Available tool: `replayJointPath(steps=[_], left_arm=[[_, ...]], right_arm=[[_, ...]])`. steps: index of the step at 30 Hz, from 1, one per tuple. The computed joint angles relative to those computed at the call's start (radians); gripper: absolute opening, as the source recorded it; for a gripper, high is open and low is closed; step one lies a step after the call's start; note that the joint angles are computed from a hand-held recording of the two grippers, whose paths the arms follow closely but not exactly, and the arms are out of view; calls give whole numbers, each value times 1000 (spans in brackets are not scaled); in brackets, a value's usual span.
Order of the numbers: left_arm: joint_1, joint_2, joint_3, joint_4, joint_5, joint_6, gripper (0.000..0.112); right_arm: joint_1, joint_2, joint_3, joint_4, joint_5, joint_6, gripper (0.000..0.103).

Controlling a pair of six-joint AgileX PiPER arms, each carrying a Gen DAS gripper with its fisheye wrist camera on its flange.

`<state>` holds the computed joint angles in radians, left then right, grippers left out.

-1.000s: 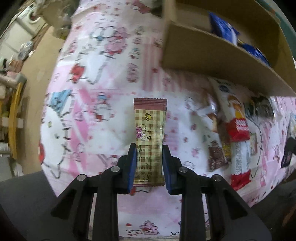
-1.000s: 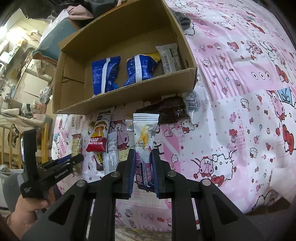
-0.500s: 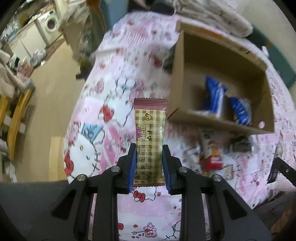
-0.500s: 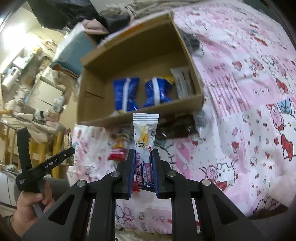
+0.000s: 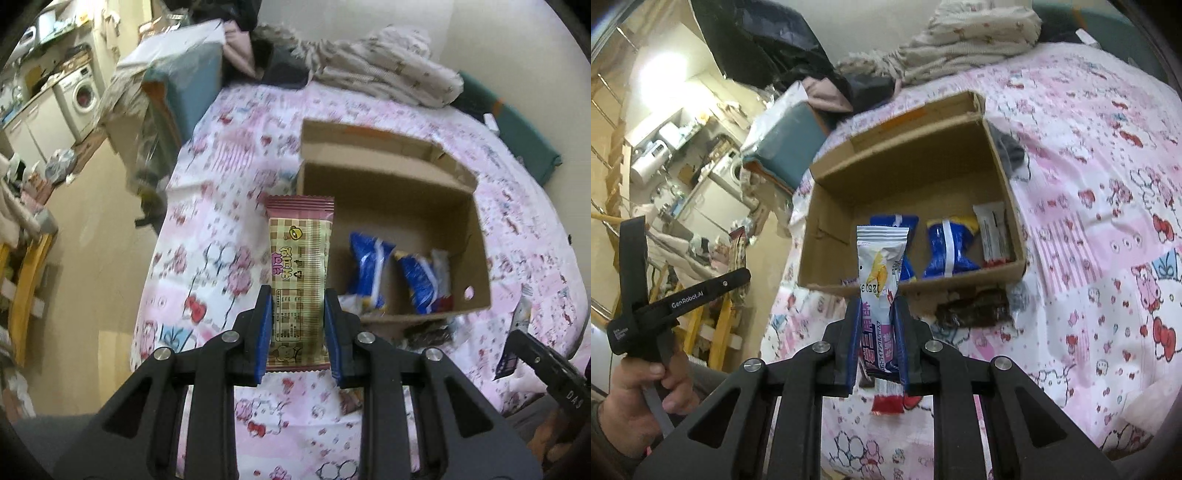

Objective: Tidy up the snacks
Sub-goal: 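Carry both bars over the box and lower them inside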

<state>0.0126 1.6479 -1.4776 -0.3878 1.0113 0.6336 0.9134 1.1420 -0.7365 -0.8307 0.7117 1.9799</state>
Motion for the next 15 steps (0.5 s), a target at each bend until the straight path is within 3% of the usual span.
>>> replayJointPath(steps=[7,15], left_arm=[[-60,10,-47,-25,-11,14,22],[-139,73,-113,2,-26,-34,23]], right_arm=[[-50,-37,21,-87,-1,42,18],[-275,-50,60,-16,-174,-64,18]])
